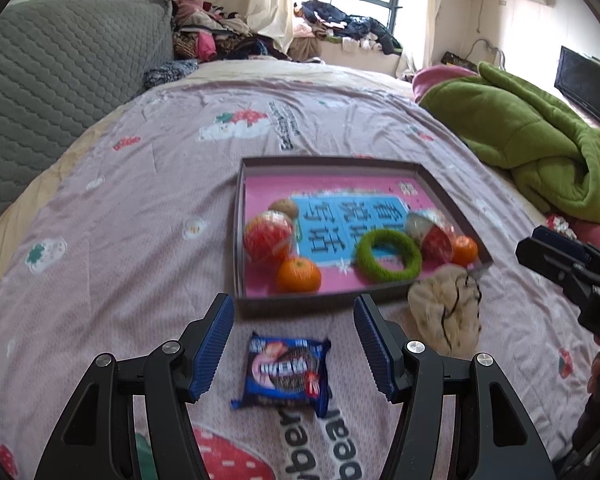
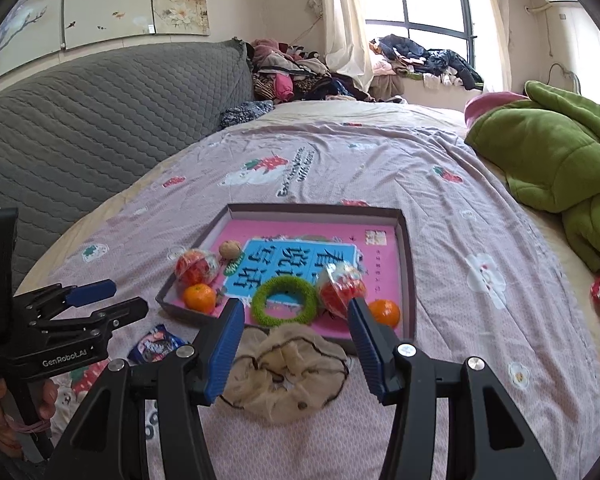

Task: Organize objects
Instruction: 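Move the right tool to the beige scrunchie while the left tool approaches the cookie packet, then close the right tool on the scrunchie while the left tool grasps the blue cookie packet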

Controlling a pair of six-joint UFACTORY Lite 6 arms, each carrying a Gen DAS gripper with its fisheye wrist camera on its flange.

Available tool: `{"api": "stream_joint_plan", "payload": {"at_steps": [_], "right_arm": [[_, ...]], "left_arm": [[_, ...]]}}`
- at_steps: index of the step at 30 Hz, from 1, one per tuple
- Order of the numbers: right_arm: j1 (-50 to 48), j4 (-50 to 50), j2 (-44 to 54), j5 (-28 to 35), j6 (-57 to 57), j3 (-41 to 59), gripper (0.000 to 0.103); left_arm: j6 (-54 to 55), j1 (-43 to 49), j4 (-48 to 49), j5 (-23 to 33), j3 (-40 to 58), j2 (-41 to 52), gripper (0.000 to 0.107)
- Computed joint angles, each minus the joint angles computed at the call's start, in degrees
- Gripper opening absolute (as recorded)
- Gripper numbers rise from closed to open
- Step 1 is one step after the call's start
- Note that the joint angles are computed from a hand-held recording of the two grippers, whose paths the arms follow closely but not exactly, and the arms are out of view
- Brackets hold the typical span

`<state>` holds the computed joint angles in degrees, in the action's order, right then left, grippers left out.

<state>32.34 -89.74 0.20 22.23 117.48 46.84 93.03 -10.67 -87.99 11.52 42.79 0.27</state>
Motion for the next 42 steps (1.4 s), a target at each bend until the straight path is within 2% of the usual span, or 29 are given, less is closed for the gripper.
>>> {"api": "stream_joint_plan", "payload": {"at_steps": [6, 15, 18, 30, 33, 37, 40, 42], "right_arm": [[0.43, 0.79, 0.89, -0.59, 0.01, -2.91, 0.053], [-1.82, -5.91, 4.41, -2.7, 8.47, -5.39, 0.054], [-3.17, -11.1, 6.14, -4.51, 13.36, -5.22, 0.054], [-5.67, -15.99, 12.57, -5.67, 16.74, -1.42, 0.054], [-6.24, -16.52, 14.0, -6.09, 16.87, -0.22, 0.054], [-6.01, -13.56, 17.0, -6.0, 13.4, 2.39, 0.054], [-5.52, -12.82, 19.4, -6.03, 12.38, 4.05, 0.054], [-5.63, -16.19, 20.96, -6.27, 15.52, 4.63, 0.052]], "left_arm": [[6.79, 1.65, -5.24, 0.71, -4.64, -1.38, 0.064], [11.6, 2.47, -9.36, 1.07, -5.87, 1.05, 0.064], [14.95, 2.29, -12.44, 1.03, -6.59, 2.08, 0.064], [32.47, 1.01, -29.88, 1.07, -5.5, 8.35, 0.064], [29.08, 1.84, -26.51, 3.08, -4.1, 10.52, 0.064], [30.58, 1.12, -28.52, 2.97, -2.89, 12.09, 0.064], [32.31, 0.96, -30.02, 2.94, -1.72, 14.11, 0.071], [31.26, 1.55, -29.07, 3.57, -0.25, 16.63, 0.073]]}}
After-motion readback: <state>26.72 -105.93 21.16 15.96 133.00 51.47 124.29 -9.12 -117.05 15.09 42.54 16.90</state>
